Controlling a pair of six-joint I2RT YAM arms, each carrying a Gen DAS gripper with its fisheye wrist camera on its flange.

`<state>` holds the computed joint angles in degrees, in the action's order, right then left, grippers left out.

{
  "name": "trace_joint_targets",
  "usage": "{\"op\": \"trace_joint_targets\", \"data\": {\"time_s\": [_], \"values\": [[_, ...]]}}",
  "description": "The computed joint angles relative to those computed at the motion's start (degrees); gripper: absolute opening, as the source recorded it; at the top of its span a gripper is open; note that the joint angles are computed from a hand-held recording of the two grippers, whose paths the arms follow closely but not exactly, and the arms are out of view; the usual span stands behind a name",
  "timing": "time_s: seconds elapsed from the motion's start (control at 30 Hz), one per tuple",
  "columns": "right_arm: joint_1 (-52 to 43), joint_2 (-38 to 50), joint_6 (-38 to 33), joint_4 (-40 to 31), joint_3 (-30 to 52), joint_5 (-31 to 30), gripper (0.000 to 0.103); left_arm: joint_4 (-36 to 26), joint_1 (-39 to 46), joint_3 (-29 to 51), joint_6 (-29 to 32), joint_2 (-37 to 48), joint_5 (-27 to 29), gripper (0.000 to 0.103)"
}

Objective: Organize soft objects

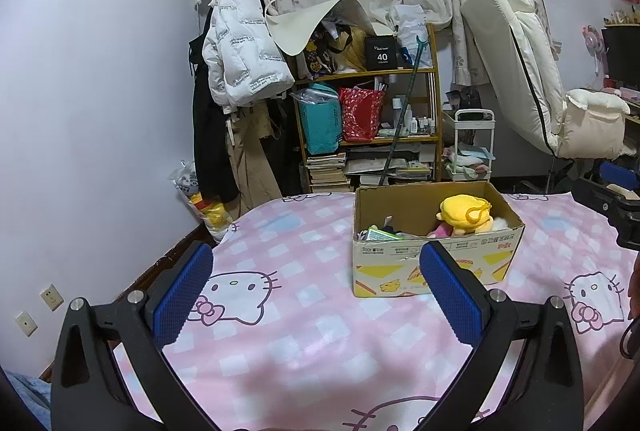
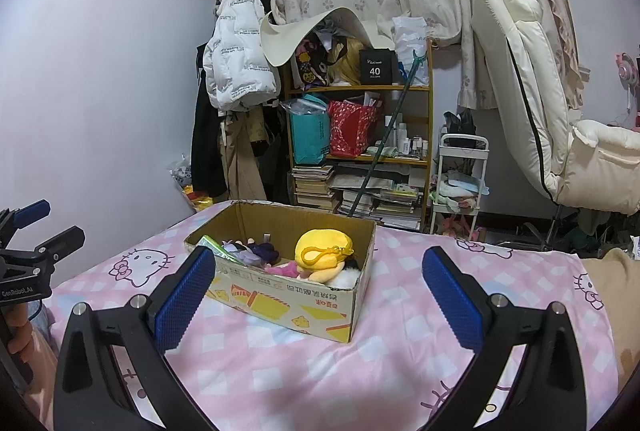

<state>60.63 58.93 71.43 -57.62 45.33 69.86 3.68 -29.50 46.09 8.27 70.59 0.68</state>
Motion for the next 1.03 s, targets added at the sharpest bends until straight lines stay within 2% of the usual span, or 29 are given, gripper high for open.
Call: {"op": "trace_joint_targets", "data": {"time_s": [0.67, 1.03], "values": [[-0.50, -0.50, -1.47, 0.66, 0.25, -0.37, 0.103, 0.13, -0.97, -0.31, 0.31, -0.25, -1.44, 0.102], [-0.56, -0.57, -1.37, 0.17, 0.48, -0.54, 0.103, 2.25, -0.80, -1.84, 1.54, -1.11, -2.34, 0.102]]}}
